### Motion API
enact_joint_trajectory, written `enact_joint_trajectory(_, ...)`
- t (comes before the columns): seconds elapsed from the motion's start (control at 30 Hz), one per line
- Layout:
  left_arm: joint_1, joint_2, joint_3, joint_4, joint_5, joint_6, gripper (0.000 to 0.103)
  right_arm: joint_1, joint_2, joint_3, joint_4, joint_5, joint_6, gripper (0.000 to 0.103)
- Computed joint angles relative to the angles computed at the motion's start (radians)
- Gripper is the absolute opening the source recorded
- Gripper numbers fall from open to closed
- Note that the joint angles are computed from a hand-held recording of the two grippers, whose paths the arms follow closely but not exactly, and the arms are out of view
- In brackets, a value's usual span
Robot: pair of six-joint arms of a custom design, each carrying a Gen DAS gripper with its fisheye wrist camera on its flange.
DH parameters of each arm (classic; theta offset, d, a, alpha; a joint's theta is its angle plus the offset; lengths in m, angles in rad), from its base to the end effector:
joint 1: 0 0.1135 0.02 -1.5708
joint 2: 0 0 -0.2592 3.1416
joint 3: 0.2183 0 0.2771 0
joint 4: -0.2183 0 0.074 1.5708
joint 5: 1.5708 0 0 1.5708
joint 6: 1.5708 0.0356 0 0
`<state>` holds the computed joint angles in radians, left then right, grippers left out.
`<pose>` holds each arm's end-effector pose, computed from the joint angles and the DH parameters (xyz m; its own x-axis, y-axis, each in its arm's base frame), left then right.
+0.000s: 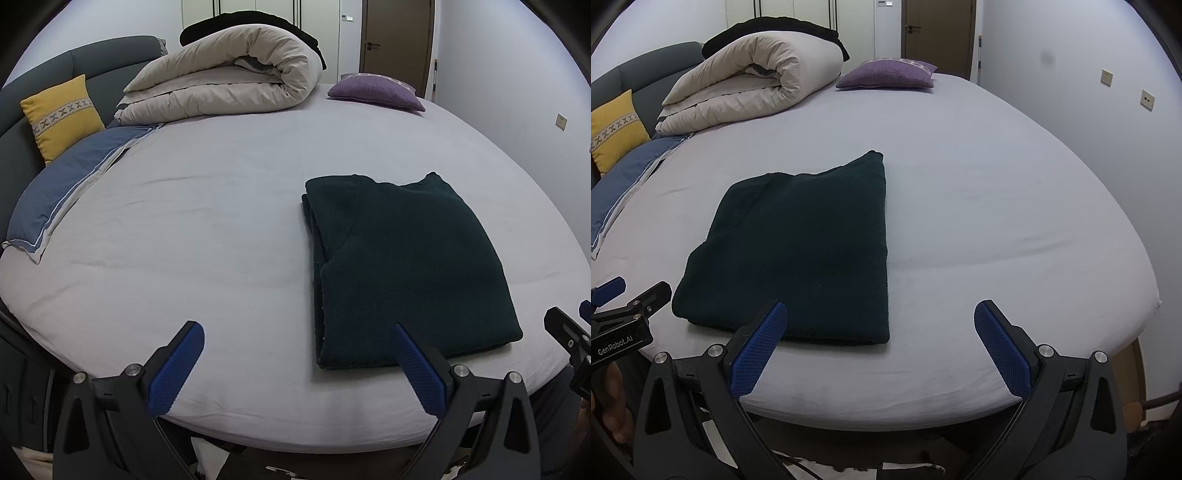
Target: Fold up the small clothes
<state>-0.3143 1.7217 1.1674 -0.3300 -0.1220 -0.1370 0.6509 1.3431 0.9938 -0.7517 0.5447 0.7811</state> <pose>0.3721 -0.1164 0.1938 -0.7606 0.1047 -0.6407 0.1309 0.9914 0.0067 0.2367 0.1571 0.2367 -0.7372 0.1955 -0.6468 0.2640 0.9645 -0.0094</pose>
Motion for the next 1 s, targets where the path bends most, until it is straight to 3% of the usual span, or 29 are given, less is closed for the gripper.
enact_joint_trajectory(1.0,0.006,-0.004,-0.013,0.009,0.005,0.011,0.103,0.029,0.035,0.010,-0.002,0.006,0.045,0.103)
